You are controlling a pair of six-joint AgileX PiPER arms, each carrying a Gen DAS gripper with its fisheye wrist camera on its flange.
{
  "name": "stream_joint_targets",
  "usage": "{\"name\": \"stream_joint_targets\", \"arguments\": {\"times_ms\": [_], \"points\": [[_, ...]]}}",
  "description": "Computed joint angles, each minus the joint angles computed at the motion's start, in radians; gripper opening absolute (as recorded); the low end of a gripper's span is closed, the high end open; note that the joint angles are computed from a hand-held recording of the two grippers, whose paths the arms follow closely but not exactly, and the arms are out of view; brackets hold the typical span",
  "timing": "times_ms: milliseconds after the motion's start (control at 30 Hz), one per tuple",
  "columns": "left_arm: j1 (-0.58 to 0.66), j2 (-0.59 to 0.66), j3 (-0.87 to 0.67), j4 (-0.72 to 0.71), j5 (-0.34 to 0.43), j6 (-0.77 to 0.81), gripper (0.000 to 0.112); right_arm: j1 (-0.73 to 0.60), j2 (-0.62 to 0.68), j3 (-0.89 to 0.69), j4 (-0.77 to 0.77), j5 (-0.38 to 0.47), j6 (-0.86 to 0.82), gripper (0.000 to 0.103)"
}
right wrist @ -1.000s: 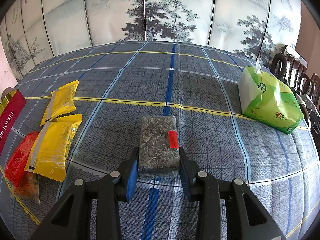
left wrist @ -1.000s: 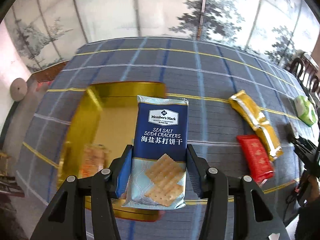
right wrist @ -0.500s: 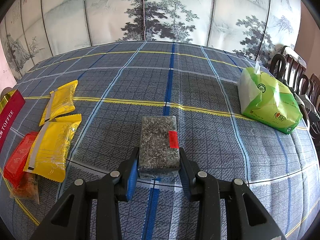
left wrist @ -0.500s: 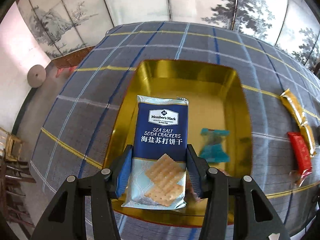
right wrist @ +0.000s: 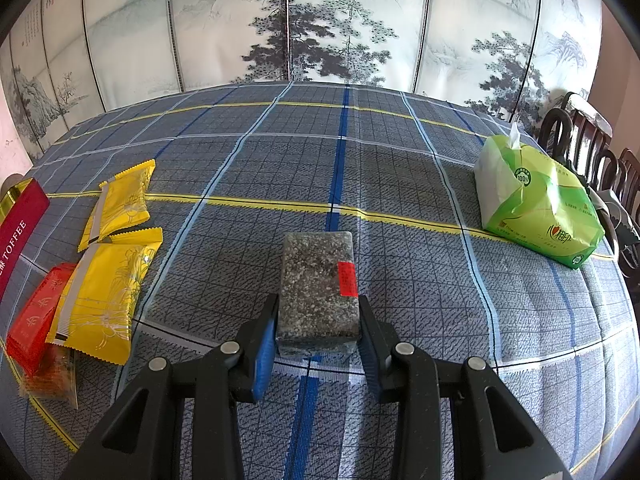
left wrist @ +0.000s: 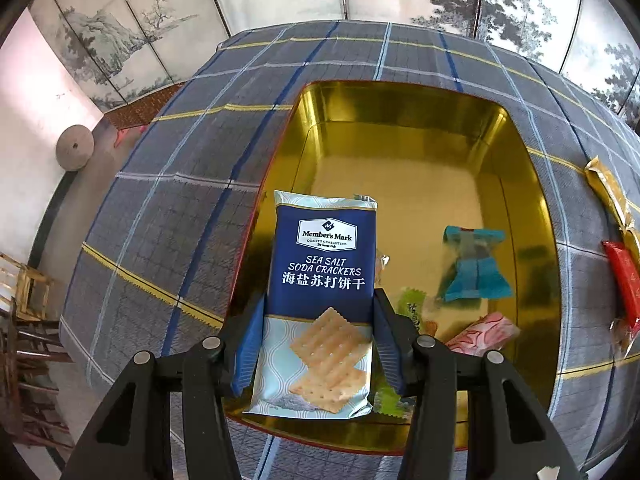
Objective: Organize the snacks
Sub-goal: 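Carry the crackers pack into the gold tin and open the left tool, then carry the grey speckled block into the gold tin and open the right tool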
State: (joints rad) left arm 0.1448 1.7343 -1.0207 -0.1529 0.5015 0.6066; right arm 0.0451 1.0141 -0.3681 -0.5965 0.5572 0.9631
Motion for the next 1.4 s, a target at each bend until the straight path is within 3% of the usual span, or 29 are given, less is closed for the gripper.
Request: {"name": "stream_joint_targets", "arguments": {"times_ms": [533,1000,1400], "points": [[-0.004,-0.001,0.014,0.01,-0.02,0.012,0.051,-0.005,-0.002,0.001,0.002,0.0,-0.007,0.037],[-0.019,-0.048,0.058,0.062,-0.063,-0.022,0.065,0.009,0.003,-0.002,-0.011,0.008,0.014,0.037],[-0.004,-0.121,0.096,0.015,-0.072,0.021,0.074,0.009,0.032,-0.045,0.019,0.061,0.017,0.036]]}}
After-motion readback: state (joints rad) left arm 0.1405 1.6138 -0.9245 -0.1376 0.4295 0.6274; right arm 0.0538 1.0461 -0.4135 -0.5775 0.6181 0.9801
